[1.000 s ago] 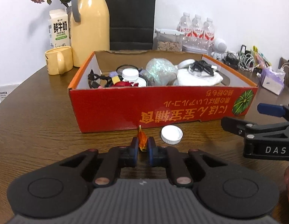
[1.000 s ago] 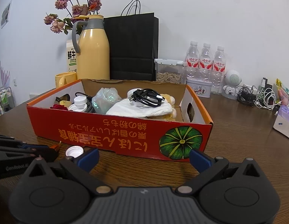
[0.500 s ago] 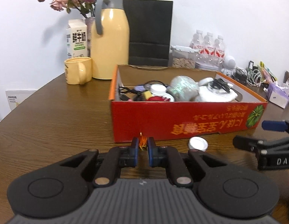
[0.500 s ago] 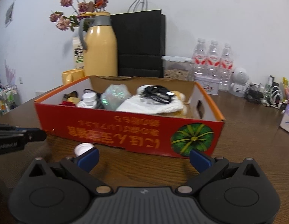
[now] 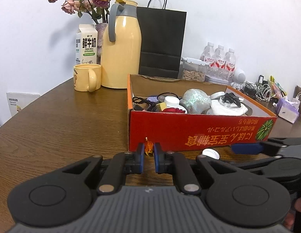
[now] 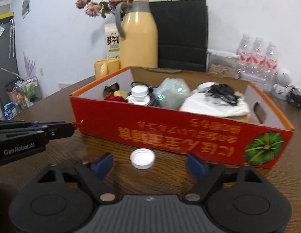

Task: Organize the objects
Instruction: 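Grasp the orange item with the left gripper while the right gripper grasps a white cap, then carry the orange item and white cap into the box and open both grippers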

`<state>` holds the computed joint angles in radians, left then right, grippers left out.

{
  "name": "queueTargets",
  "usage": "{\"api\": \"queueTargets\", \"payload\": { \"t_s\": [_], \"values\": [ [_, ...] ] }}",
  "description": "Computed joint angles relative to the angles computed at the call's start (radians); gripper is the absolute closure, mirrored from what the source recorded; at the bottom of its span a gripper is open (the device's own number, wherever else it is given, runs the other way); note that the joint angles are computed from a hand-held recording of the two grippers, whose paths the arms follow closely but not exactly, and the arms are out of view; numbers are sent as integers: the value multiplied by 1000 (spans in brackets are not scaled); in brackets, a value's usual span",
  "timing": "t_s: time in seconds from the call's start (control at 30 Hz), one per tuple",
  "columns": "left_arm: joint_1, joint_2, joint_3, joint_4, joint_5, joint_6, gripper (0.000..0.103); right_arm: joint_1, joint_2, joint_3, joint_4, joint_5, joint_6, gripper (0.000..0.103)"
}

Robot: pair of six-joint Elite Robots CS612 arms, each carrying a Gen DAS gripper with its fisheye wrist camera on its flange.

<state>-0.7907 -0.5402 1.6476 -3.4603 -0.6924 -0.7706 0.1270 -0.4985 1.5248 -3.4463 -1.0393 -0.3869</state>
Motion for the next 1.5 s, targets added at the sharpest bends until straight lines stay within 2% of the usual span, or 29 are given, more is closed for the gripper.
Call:
{"api": "queueTargets", "payload": {
  "t_s": [0.1, 0.13, 0.27, 0.33, 0.37, 0.5, 0.7, 0.87, 1.2, 1.37, 1.5],
  "values": [
    [-1, 2, 0, -11, 1, 7, 92, 11, -2, -5, 32, -26, -1, 38],
    [-2, 3, -1, -13, 2, 9, 92, 14, -3, -7, 45, -34, 0, 43],
    [-2, 5, -2, -22, 3, 14, 92, 17, -2, -5, 37, -40, 1, 55],
    [-3, 6, -3, -22, 5, 17, 92, 18, -1, -5, 31, -37, 0, 73],
    [-3, 6, -3, -21, 6, 17, 92, 18, -1, -4, 28, -37, -1, 76],
    [-5, 7, -4, -15, 15, 15, 92, 16, -1, 2, 9, -31, 10, 76],
    [-12, 3, -3, 2, 44, 5, 92, 3, 7, 29, -132, 1, 29, 76],
    [-19, -5, 1, -22, 58, 26, 92, -18, 6, 50, -237, 55, 74, 76],
    [-15, 8, -82, -109, 78, 173, 92, -45, 12, 0, -343, 51, 167, 76],
    [2, 27, -150, -126, 73, 228, 92, -48, 27, -63, -353, 29, 204, 76],
    [23, 43, -212, -107, 71, 249, 92, -42, 46, -128, -342, 8, 227, 76]
  ]
}}
